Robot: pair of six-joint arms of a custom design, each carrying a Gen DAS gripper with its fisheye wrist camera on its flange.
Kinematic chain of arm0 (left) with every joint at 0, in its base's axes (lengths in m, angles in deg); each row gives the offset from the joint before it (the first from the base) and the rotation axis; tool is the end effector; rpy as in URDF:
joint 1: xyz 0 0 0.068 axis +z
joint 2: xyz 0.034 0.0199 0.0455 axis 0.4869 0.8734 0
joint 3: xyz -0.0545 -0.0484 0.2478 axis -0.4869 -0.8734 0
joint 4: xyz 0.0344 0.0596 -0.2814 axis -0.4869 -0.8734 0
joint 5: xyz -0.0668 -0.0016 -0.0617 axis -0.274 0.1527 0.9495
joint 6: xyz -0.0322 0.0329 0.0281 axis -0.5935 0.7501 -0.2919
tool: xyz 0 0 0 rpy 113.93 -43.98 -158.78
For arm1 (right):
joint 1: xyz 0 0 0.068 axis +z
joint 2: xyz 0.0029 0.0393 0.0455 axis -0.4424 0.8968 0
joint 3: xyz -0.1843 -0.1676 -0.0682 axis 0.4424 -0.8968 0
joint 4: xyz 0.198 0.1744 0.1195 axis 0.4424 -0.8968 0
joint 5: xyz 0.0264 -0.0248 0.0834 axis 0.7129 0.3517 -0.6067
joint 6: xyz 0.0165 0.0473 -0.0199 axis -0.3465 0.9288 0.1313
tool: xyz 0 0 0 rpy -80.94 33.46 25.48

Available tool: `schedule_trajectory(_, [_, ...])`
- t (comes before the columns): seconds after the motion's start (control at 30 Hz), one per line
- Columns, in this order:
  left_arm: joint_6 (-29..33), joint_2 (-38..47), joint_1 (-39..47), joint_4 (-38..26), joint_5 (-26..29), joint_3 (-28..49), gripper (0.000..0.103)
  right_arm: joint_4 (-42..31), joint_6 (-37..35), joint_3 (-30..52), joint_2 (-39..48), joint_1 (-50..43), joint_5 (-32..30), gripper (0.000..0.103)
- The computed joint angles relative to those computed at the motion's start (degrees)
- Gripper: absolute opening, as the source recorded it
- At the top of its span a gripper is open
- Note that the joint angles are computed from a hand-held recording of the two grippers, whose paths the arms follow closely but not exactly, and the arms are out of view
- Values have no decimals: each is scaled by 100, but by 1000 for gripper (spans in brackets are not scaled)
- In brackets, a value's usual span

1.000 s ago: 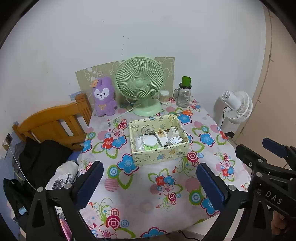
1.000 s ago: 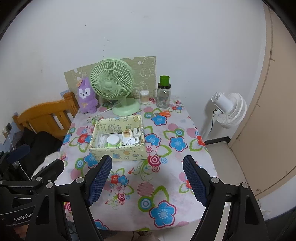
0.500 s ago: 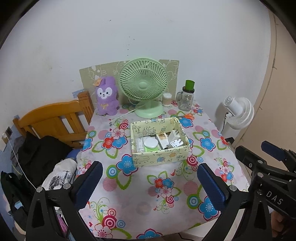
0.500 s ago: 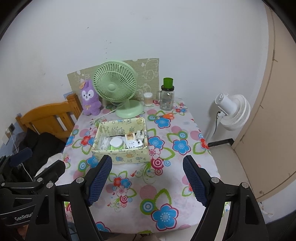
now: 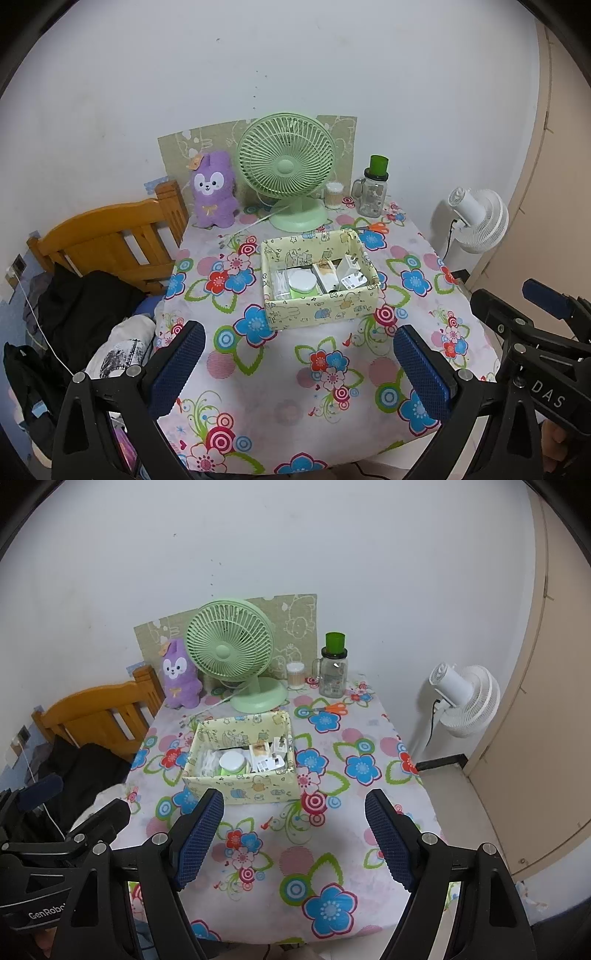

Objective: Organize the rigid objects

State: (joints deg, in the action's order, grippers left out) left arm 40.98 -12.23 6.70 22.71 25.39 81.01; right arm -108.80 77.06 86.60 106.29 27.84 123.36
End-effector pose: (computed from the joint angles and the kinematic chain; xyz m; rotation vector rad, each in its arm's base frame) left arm 0.2776 -0.1172 0.2890 0.5849 2.3064 -0.2315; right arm 0.2109 0.2502 0.2921 0.5042 2.3120 -0.1496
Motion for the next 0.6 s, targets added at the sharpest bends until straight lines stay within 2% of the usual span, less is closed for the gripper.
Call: schedule_trajectory(0.6, [88, 24, 10, 168, -22, -49, 103, 30, 48, -37, 51, 0, 89, 81])
